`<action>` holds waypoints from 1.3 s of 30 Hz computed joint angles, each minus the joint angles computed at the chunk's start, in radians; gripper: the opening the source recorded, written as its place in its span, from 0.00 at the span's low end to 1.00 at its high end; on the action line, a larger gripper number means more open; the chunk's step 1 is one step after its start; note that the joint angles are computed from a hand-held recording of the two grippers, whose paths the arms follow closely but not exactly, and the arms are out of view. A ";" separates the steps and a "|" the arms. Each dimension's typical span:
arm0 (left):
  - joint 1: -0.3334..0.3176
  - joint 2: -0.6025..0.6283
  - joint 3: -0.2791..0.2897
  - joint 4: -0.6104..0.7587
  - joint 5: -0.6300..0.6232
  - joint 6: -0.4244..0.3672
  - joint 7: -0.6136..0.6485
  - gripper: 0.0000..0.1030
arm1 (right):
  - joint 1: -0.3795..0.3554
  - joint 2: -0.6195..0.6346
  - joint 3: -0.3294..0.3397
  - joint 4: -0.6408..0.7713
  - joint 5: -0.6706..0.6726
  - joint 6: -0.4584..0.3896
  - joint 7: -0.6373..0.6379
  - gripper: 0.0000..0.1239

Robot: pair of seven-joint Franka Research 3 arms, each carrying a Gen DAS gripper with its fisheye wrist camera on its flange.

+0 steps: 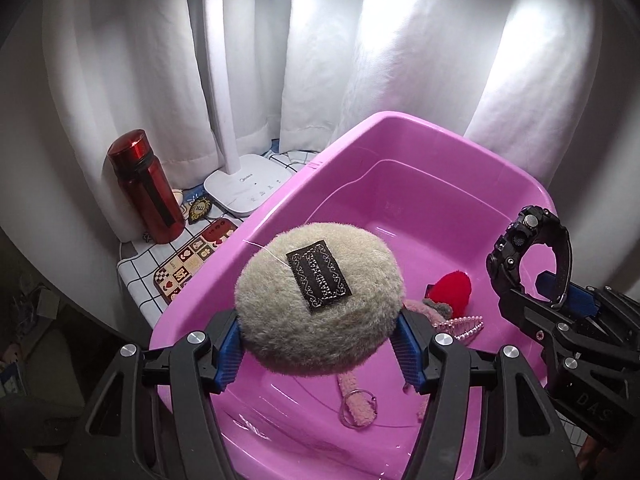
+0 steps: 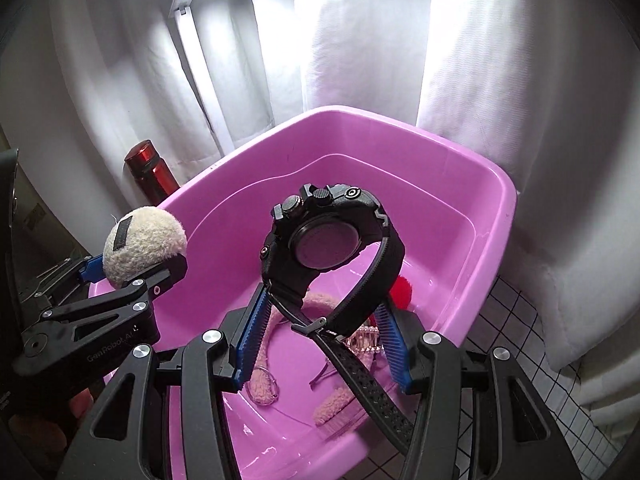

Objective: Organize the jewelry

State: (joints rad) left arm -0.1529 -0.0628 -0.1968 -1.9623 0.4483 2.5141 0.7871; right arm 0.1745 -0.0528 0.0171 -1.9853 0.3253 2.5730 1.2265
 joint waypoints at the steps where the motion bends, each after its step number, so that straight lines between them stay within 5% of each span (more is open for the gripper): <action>1: 0.000 0.005 0.000 0.006 0.000 -0.010 0.000 0.62 | -0.002 0.007 -0.001 0.002 -0.007 -0.001 0.005 0.41; 8: -0.002 0.022 0.005 0.021 -0.048 -0.023 0.031 0.68 | -0.008 0.042 -0.002 0.041 -0.082 -0.030 0.099 0.42; 15: -0.003 0.016 0.006 0.020 -0.070 -0.032 0.040 0.83 | -0.013 0.012 -0.005 0.015 -0.082 0.032 0.109 0.51; 39: -0.016 -0.024 -0.008 0.019 -0.041 -0.095 0.010 0.84 | -0.015 -0.132 0.004 -0.148 -0.082 0.089 0.092 0.51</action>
